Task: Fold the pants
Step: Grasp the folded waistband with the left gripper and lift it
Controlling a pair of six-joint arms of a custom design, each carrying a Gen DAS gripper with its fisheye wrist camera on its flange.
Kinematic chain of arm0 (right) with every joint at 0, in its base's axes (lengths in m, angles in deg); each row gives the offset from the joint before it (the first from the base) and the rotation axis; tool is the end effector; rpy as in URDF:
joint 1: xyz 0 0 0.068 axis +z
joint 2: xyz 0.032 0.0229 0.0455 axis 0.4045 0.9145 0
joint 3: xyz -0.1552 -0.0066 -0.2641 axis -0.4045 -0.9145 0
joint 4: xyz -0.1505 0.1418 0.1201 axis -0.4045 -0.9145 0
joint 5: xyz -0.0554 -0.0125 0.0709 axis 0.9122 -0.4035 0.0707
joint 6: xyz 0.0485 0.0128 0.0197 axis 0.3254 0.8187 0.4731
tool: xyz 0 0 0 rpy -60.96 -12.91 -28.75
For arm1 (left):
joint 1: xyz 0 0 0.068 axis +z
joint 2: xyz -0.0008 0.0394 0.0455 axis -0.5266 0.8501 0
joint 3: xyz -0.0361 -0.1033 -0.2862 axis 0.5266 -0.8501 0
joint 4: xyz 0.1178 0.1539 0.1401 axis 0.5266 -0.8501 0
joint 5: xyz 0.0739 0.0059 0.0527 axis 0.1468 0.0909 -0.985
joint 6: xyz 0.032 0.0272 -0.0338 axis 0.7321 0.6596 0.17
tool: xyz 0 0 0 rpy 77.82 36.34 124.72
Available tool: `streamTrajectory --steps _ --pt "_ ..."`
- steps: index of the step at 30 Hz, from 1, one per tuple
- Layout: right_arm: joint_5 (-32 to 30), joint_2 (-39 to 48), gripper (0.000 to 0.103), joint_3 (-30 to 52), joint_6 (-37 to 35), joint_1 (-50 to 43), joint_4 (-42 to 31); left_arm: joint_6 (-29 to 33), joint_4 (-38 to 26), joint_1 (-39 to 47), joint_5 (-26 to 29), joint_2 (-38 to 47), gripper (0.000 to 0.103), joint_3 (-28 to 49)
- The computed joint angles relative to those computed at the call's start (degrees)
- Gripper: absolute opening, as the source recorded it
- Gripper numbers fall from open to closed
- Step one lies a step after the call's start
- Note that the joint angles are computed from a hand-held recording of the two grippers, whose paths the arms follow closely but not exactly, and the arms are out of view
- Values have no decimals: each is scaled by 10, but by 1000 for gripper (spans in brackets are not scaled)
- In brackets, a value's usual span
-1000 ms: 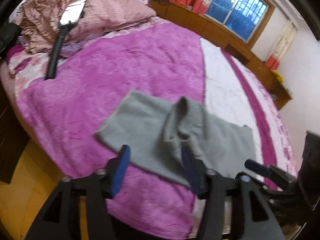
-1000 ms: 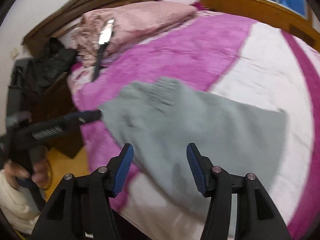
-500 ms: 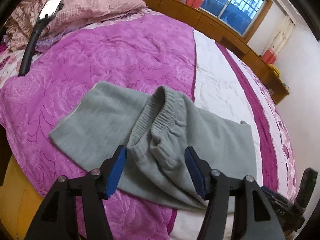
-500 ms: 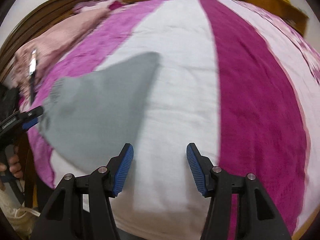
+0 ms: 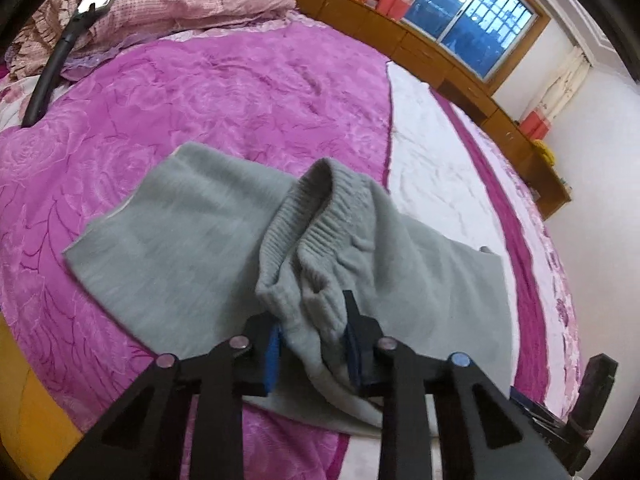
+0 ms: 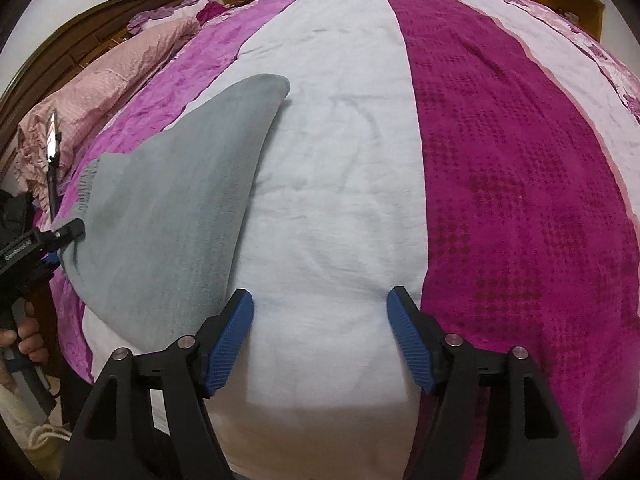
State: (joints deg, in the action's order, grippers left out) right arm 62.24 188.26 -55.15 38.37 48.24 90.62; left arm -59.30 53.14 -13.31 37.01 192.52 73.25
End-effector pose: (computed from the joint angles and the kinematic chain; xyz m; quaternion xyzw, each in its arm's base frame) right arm 0.2119 0.0957 0.0331 0.0341 0.9624 0.1153 0.2436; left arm 0.2496 0.0664 0.0600 -0.1190 0.9253 -0.1867 0.3079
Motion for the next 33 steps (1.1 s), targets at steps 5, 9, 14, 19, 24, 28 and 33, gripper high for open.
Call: streamTrajectory --steps 5,9,14,19,24,28,33 --pt "-9 0 64 -14 -2 -9 20 24 -6 15 38 -52 15 -15" --pt "-18 -19 64 -18 17 -13 12 40 -39 30 60 -120 15 -15" --pt "-40 -33 64 -35 26 -16 41 76 -46 74 74 -179 15 -23" --pt "-37 -40 64 -31 22 13 35 106 -77 149 82 -130 15 10" --pt "-32 -51 64 -26 14 37 24 136 -162 204 80 -36 19 76" --pt "-25 -54 64 -19 9 57 13 142 -172 216 61 10 29 96" --pt "-23 -55 64 -9 2 67 -1 161 -160 234 48 1 40 79"
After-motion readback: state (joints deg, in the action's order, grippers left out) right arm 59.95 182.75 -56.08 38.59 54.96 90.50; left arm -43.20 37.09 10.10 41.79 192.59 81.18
